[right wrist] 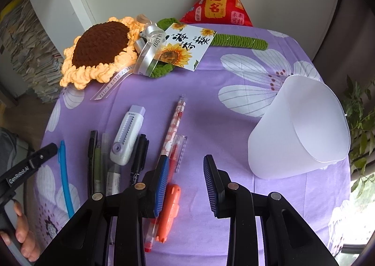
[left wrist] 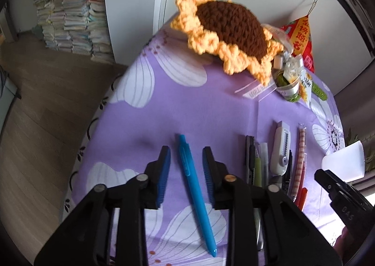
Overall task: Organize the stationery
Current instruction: 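Close the left tool on the blue pen while the right tool approaches the red pen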
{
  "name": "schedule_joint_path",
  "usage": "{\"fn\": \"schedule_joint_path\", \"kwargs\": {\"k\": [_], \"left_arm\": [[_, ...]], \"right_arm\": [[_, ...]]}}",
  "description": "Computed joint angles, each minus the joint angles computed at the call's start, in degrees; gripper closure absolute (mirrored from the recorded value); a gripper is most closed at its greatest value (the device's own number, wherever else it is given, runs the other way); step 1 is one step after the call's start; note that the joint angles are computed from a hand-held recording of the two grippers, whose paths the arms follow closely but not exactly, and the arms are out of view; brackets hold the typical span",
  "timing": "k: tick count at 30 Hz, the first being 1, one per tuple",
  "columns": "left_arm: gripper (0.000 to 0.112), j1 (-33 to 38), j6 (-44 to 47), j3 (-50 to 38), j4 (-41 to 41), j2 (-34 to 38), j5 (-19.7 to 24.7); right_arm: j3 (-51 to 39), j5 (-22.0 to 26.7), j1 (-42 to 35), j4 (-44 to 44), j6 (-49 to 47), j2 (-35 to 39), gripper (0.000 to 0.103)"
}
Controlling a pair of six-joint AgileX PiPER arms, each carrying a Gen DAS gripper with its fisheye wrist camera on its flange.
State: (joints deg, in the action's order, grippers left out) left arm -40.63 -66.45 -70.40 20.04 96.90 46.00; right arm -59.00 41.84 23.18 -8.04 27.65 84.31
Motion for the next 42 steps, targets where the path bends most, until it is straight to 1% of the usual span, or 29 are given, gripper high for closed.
{"fn": "schedule_joint_path", "kwargs": {"k": [1, 2, 4, 6, 7, 8, 10, 11, 16, 20, 21, 23, 30, 33, 38, 42], "left_arm": [[0.076, 0.05, 0.29, -0.39, -0.44, 0.75, 0.21], [0.074, -0.02, 0.36, -0.83, -0.48, 1.51, 0.68], [0.074, -0.09, 0.08, -1.06, -0.11, 2.17, 1.46], [0.076, -0.96, -1.53, -1.87, 2.45, 2.84, 2.53], [0.078, -1.01, -1.32, -2.01, 2.64, 3.02, 2.98], [0.088, -1.47, -2.04, -2.37, 3.88, 3.34, 3.68], [0.099, -2.2, -2.39, -2.7, 5.3, 3.75, 5.09], [0.098, -2.38, -2.37, -2.59, 5.74, 3.71, 5.21], [0.099, -2.66, -0.45, 0.21, 4.7, 1.75, 2.18], [0.1, -3.22, 1.78, 2.2, 2.94, 0.2, -0.25], [0.1, -3.09, 3.01, 2.92, 1.84, -0.43, -1.14], [0.1, -3.2, 3.91, 3.01, 0.74, -0.53, -1.81], [0.1, -4.2, 2.69, 3.23, 1.7, -0.48, -1.77], [0.1, -4.79, 1.99, 3.07, 2.38, -0.18, -1.69], [0.1, -5.0, 1.85, 3.42, 2.88, -0.31, -1.84], [0.1, -4.94, 1.92, 3.35, 2.62, -0.27, -1.91]], "right_arm": [[-0.23, 0.17, -0.14, 0.21, -0.19, 0.1, 0.072], [-0.26, 0.25, -0.31, 0.51, -0.57, 0.09, 0.072], [-0.55, 0.55, -0.73, 1.0, -1.23, 0.48, 0.072], [-0.98, 0.97, -1.25, 1.57, -1.68, 1.27, 0.072], [-1.5, 1.33, -1.62, 2.1, -1.91, 1.96, 0.072], [-2.07, 1.73, -1.95, 2.53, -2.06, 2.68, 0.072], [-3.35, 2.54, -2.59, 3.31, -2.4, 4.19, 0.072], [-3.87, 2.69, -2.96, 3.93, -2.82, 4.85, 0.072], [-6.41, 4.47, -4.42, 6.26, -4.27, 7.87, 0.072], [-8.19, 5.74, -4.31, 6.27, -4.39, 9.77, 0.071], [-7.91, 5.06, -4.71, 6.63, -4.72, 9.75, 0.071], [-8.4, 5.44, -5.46, 8.65, -5.94, 10.19, 0.07], [-9.68, 5.83, -8.11, 13.55, -8.57, 11.38, 0.068], [-10.46, 6.29, -8.19, 12.51, -8.21, 11.77, 0.067], [-13.19, 7.07, -5.51, 8.91, -4.97, 14.04, 0.066], [-14.78, 7.3, -5.53, 11.39, -6.22, 14.66, 0.065]]}}
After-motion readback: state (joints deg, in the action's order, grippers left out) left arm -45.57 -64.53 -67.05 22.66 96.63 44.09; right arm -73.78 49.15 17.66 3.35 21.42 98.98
